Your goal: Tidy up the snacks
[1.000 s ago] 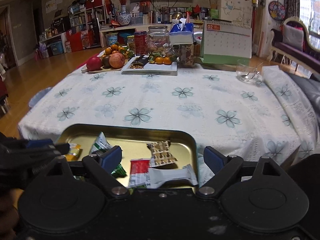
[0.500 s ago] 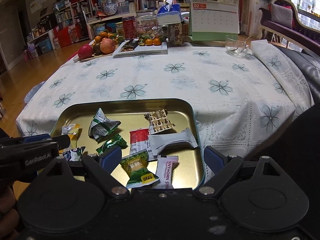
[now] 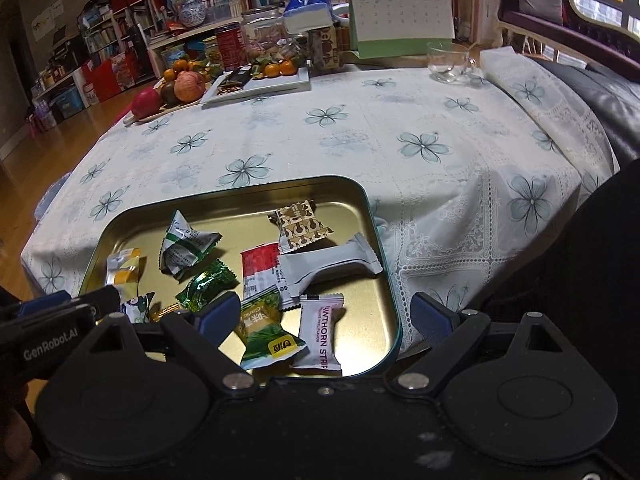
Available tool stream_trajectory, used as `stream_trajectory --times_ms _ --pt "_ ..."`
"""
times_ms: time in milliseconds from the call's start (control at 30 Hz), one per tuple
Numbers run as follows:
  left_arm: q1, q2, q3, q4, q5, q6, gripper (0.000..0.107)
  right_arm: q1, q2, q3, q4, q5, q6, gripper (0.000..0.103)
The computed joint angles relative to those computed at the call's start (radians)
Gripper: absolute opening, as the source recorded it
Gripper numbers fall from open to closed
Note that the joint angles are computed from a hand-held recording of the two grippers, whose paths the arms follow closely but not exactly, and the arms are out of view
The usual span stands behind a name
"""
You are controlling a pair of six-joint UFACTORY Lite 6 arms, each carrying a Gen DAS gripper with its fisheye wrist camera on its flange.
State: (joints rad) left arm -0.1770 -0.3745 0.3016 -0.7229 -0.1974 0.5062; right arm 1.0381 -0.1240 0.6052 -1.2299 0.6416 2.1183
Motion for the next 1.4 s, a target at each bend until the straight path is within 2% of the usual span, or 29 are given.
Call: stream_trajectory --times_ms 200,500,967,1400 --pt "-0.012 0.029 0.011 -0.053 -0.002 0.051 0.058 -0.037 -0.013 -0.017 -0.018 -0.047 0.027 0.096" --pt "-0.070 0.050 0.014 -0.246 -0.056 0.237 0.058 0.009 0.044 0.022 -0.024 0.015 0.003 0.097" --pt "-0.043 0.065 0.028 -0.231 -0.037 0.217 0.058 0.055 0.082 0.050 -0.026 0.075 -0.023 0.098" --pt "-0.060 0.069 0.027 -0.277 -0.057 0.259 0.058 0.056 0.093 0.057 -0.024 0.080 -0.024 0.099"
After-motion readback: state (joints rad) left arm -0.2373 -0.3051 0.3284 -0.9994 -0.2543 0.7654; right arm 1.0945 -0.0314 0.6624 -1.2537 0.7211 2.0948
